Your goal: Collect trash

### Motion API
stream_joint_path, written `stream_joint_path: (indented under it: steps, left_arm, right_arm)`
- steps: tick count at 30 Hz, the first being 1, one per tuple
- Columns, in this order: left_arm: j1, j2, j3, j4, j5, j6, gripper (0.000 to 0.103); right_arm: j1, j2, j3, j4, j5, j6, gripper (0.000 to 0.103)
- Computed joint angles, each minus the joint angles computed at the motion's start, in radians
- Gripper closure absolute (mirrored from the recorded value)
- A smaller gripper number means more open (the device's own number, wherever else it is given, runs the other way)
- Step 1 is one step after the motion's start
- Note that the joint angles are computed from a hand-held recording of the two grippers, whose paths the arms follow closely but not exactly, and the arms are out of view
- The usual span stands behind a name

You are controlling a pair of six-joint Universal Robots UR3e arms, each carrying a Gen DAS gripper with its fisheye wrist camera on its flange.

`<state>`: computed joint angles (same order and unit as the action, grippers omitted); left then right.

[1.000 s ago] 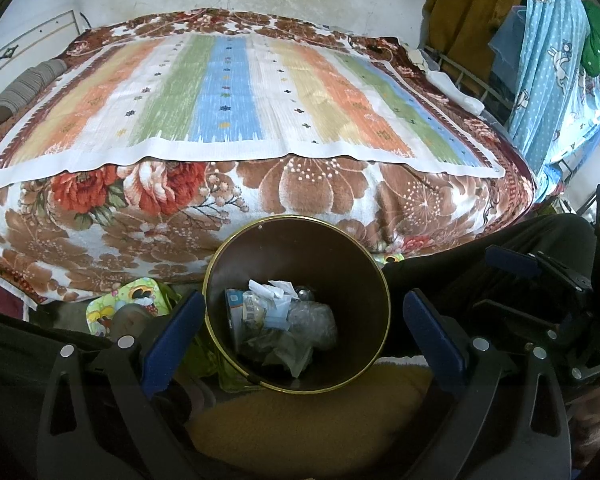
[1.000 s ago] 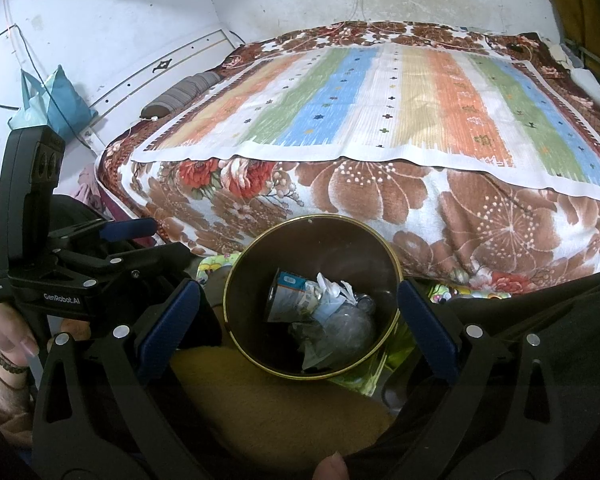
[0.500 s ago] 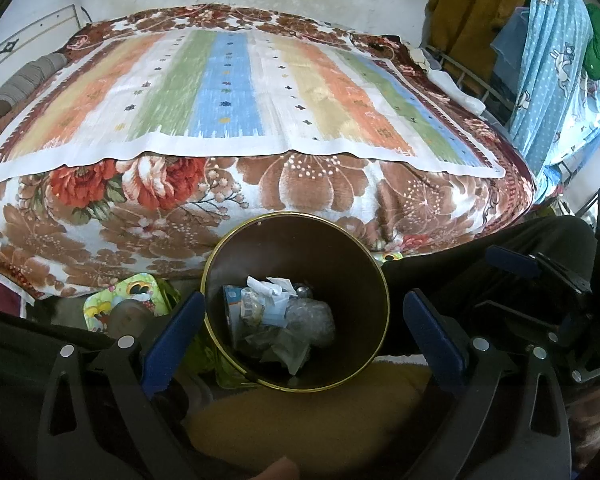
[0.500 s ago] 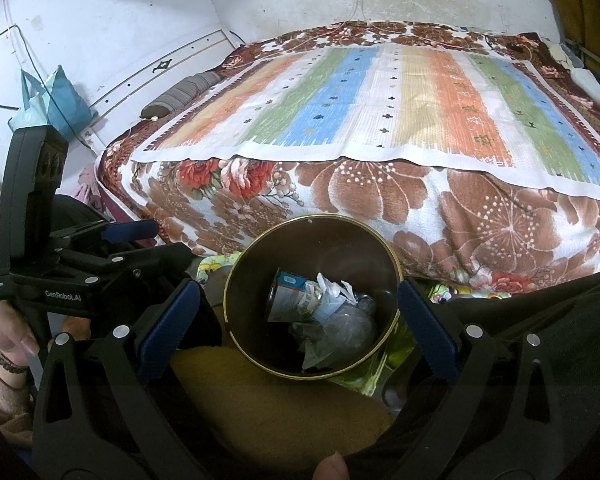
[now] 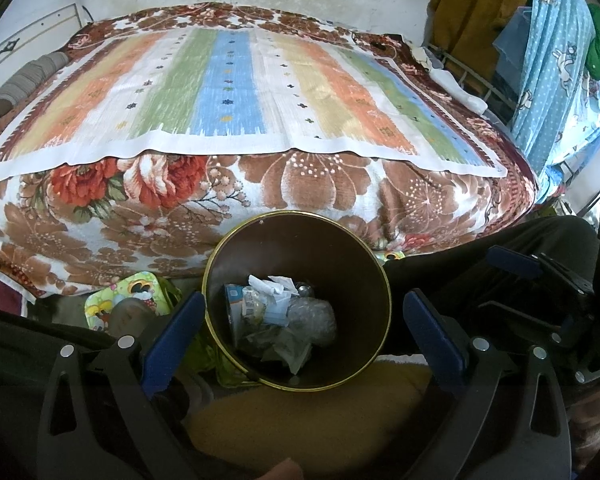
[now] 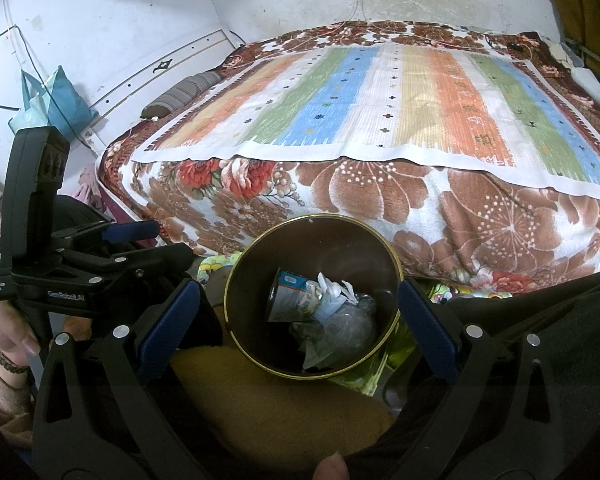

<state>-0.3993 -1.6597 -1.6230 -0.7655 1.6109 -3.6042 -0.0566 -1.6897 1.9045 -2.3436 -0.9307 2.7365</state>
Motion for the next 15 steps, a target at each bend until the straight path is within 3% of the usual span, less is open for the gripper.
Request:
stream_joint_path:
  steps: [15]
  left_arm:
    - [0.001,-0.002,0.003,-0.004,-0.001,0.001,0.006]
  right_arm:
    - [0.004,0.003,-0.001,-0.003,0.003,0.011,0.009]
